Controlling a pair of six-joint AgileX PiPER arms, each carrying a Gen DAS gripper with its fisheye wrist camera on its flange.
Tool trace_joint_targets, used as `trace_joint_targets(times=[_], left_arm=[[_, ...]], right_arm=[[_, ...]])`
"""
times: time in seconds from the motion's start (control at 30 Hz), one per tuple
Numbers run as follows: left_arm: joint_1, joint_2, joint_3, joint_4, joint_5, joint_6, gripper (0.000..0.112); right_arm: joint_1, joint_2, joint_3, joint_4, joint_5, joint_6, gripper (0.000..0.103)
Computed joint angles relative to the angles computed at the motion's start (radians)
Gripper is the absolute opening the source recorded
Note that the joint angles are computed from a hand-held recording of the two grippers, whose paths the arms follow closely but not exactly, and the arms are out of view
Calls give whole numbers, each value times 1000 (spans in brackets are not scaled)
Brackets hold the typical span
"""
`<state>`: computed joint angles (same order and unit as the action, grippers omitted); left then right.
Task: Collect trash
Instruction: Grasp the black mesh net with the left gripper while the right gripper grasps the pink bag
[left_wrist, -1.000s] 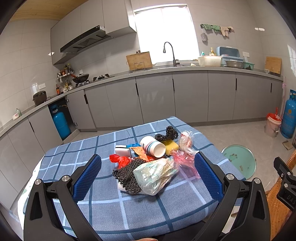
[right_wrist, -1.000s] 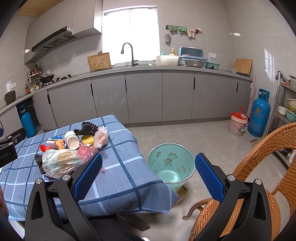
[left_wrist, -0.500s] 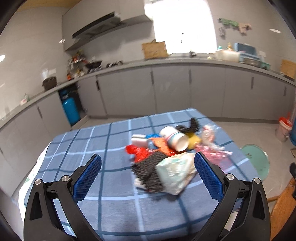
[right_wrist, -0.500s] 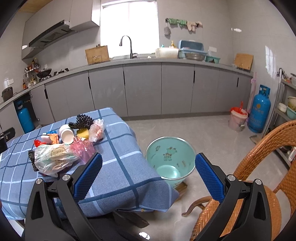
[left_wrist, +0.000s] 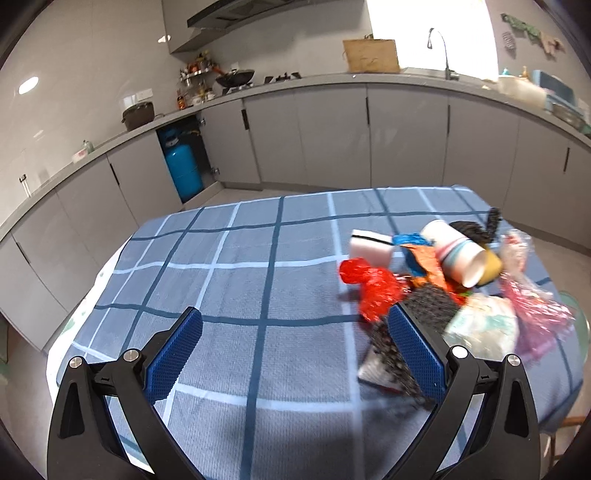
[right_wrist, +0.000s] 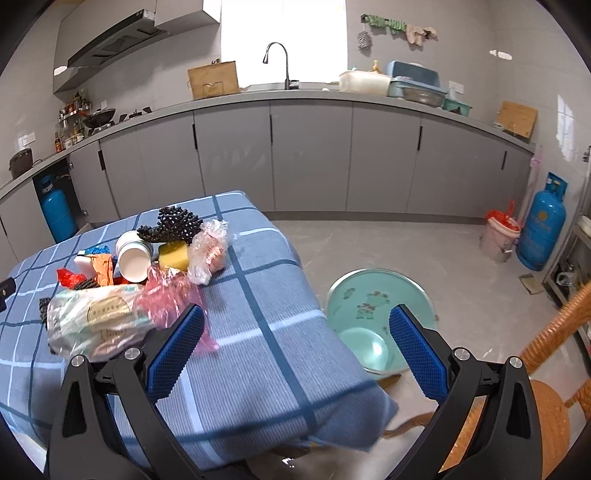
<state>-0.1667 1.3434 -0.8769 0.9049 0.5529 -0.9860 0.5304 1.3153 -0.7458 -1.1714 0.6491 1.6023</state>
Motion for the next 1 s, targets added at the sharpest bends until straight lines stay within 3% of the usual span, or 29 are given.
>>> trace_joint_targets(times=[0.27,0.43,0.6,0.67,0.77,0.9,0.97,1.0], left_arm=[[13,130,-89,-74,-29,74,99],[-61,166,-72,-46,-53,42,99],[-55,190,-80,-94,-88,52,99],[-78,176,-74,-42,-97,15,99],[-93,201,-83,-81,-116,66,98],[-77,239,-94,-173,-135,157,76],[-57,243,-97,-218,-149,199,74],[-52,242,-95,-225,-155,207,65]], right_arm=[[-97,163,-129,-12,-126,-34,98],[-110,228,-164,10,-169,-49,98],[-93,233,-138,-79,-158,51,98],[-108,230,-128,-83,-193,66,98],[-118,233,-130,-73,-221,62,98],[-115,221,-132,-103,-222,76,98],[-128,219,-140,-99,-226,62,98],[-135,221,-149,-88,-231,50,98]])
